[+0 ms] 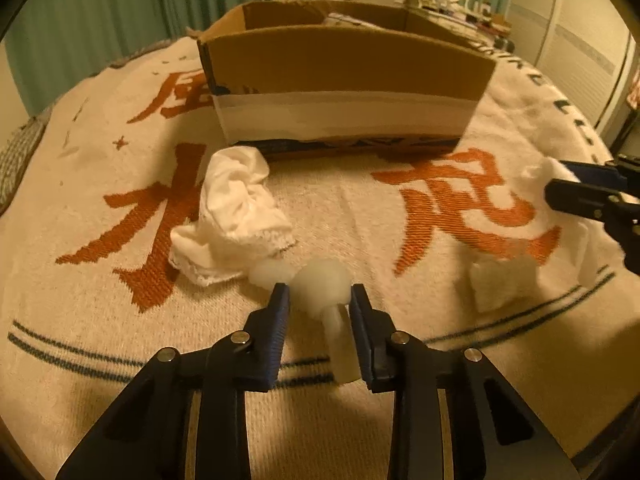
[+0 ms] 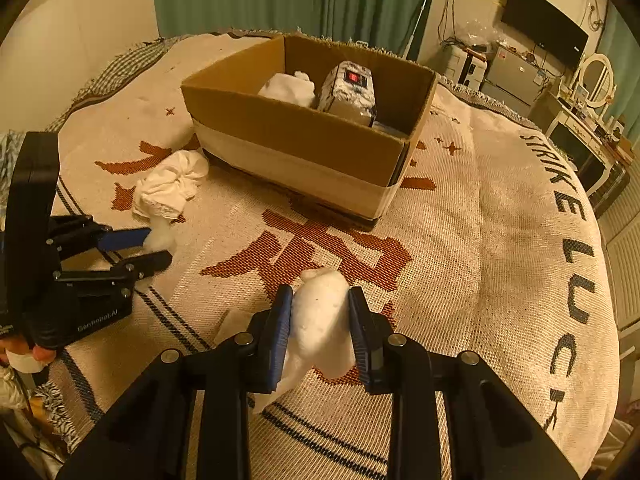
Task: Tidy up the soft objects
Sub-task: 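Release the sock into the box with the right tool while the left tool drops the white piece in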
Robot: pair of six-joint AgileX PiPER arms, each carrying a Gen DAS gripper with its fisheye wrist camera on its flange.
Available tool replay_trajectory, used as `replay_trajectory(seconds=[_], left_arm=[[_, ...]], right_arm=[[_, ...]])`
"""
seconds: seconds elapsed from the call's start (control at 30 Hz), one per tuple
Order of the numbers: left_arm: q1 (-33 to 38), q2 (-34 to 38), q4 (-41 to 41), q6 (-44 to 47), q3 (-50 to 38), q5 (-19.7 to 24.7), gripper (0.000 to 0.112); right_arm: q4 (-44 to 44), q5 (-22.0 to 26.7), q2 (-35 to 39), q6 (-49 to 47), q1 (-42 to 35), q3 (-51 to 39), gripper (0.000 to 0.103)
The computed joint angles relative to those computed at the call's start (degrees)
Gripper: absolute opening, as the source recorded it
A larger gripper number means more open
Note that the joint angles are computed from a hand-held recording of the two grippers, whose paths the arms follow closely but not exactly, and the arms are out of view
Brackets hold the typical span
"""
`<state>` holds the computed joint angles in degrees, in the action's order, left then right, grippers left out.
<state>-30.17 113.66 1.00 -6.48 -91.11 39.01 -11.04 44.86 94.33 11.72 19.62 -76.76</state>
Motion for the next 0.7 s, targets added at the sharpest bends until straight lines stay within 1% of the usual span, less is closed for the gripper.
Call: replay_trajectory(seconds=[0.2,0.3,0.47,0.7], left_arm=[[-1.0,-7.26,-0.72,0.08,5.16,-2.81,0.029],[-1.33,-10.17,-0.47,0.31,6.09,-3.34,0.029],[-2.34,-13.76,-0.06,0.13,4.46,-2.26,0.029],[-2.93,-17.01,-1.0,3.22,-0.89,-1.29,0.03]], right_arm=[[-0.83,1.38,-3.67,2.63,1.57,0.51,0.028],[-3.44,2.94,-6.4,5.79,3.3,0.07,0.028],[-7.58,5.3,-9.81,10.83,5.6,-3.46,0.028],[-11.83,9.75,-10.47,14.25,8.17,-12.53,0.028]])
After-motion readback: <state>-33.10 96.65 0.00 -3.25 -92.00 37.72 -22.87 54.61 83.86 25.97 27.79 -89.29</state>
